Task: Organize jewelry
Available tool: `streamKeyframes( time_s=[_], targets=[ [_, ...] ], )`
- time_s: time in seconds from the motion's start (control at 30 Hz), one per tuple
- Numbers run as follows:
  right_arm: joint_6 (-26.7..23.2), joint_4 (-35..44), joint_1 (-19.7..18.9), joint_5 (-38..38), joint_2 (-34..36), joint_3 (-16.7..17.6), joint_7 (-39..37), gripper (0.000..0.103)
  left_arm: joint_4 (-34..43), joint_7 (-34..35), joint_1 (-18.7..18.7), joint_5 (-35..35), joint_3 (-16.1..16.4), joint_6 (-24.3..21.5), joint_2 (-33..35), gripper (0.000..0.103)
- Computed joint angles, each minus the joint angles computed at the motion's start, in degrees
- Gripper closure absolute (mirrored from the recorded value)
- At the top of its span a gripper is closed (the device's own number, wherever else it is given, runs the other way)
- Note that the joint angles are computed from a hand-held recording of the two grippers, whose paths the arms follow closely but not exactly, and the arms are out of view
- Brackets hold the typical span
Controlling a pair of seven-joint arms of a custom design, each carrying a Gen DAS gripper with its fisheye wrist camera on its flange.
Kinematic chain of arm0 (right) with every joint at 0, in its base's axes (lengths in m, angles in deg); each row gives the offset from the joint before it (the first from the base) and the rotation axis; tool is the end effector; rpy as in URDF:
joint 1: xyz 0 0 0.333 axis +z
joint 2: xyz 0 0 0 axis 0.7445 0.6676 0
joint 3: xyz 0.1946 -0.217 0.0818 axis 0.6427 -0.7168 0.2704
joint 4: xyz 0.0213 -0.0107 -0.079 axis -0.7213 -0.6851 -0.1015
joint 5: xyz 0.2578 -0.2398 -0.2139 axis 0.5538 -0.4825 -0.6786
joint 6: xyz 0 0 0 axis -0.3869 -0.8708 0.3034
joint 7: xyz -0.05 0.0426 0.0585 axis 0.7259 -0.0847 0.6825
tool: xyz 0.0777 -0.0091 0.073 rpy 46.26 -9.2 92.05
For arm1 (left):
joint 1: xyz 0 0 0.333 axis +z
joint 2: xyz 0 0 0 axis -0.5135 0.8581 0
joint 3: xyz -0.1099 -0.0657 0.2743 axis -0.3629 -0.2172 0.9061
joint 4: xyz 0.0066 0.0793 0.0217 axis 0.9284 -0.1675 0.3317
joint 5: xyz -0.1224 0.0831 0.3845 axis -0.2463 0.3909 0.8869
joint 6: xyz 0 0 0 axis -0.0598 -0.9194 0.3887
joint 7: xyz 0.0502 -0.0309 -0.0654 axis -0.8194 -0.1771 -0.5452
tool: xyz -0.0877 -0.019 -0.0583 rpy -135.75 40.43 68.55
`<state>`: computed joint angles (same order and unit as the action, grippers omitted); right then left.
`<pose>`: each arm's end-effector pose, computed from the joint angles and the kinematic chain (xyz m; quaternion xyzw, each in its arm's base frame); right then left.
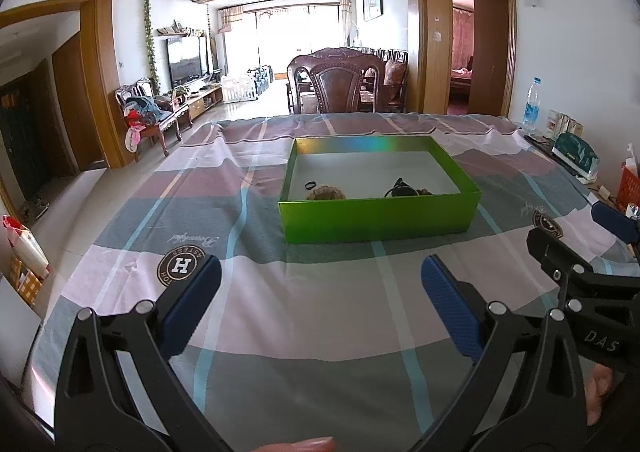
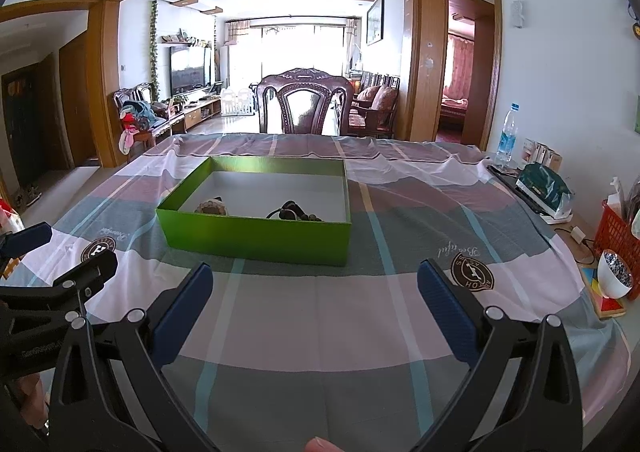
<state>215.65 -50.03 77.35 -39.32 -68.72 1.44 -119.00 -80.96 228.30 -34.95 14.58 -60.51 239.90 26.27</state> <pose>0.5261 0.3508 0.4697 -0.4874 0.7110 -0.4268 0.2734 0.6030 -0.0749 0.4865 -0.4588 0.7463 -0.3932 0.2791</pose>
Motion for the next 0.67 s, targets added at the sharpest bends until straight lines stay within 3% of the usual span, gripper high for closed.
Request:
streamKeyframes(
  time_s=[0.4,0.67],
  targets=[
    [0.3,-0.2,-0.1,0.0,0.0,0.0,0.3,0.003,-0.3,0.3,0.1,0.2,0.1,0.1,-0.2,0.004],
    [0.3,-0.3,-0.1,0.4,0.1,0.0,0.2,0.003,-0.2,-3.4,0.4,4.2,0.3,-0.9,0.1,0.004]
  ],
)
